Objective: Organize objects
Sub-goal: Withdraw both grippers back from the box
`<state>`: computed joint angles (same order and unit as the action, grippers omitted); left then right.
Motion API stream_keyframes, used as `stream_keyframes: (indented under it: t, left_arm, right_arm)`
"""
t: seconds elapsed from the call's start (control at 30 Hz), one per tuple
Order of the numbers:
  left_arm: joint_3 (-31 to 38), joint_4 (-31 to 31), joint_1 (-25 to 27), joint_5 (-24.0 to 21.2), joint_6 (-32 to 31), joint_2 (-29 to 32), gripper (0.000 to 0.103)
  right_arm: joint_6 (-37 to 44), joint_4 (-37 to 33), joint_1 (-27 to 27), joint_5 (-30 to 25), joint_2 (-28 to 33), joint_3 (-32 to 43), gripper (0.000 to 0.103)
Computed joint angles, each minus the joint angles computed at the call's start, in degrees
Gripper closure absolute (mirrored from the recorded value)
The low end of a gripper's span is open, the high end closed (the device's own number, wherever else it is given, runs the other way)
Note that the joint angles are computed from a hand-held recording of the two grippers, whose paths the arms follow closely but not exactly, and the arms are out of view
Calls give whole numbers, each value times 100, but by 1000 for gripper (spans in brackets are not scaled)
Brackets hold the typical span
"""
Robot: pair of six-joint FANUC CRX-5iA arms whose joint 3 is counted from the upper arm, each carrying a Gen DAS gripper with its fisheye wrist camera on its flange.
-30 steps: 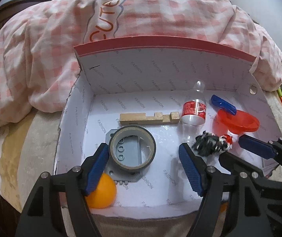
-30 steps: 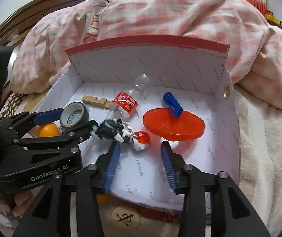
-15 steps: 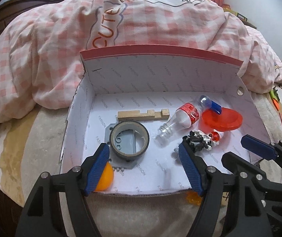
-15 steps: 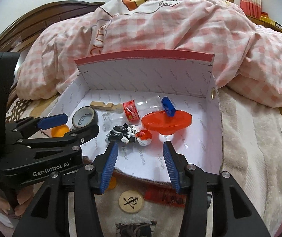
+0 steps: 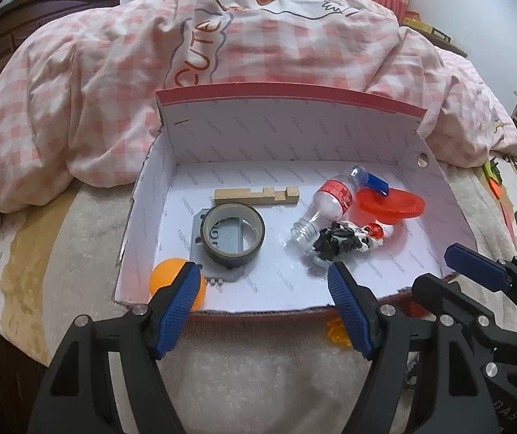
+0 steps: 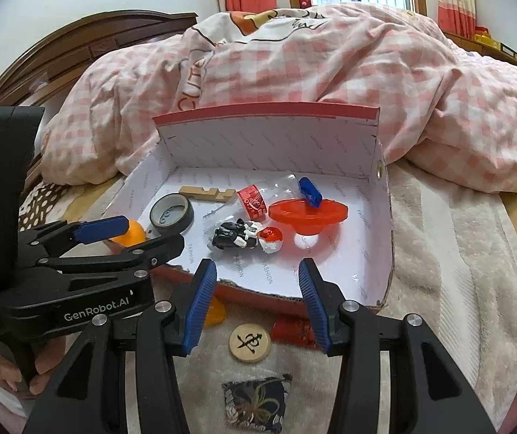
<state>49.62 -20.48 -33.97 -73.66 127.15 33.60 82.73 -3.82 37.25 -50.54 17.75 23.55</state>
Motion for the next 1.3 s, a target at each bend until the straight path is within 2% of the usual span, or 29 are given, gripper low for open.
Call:
stream_keyframes:
  t: [0.07, 0.63, 0.97, 1.3]
  left_arm:
    - [-600, 37, 75, 226, 6, -378, 29]
    - [-1699, -16, -92, 756, 350, -1184, 29]
    - [-1702, 255, -148, 809, 82, -1015, 29]
    - [-1430, 697, -34, 737, 37, -634, 29]
  right_arm:
    - [14, -3, 4, 43, -66, -77, 54]
    - [47, -24, -47, 283, -649, -834, 54]
    - [-79, 371, -25, 381, -844, -1328, 54]
    - [-51, 205, -167, 371, -814, -1378, 54]
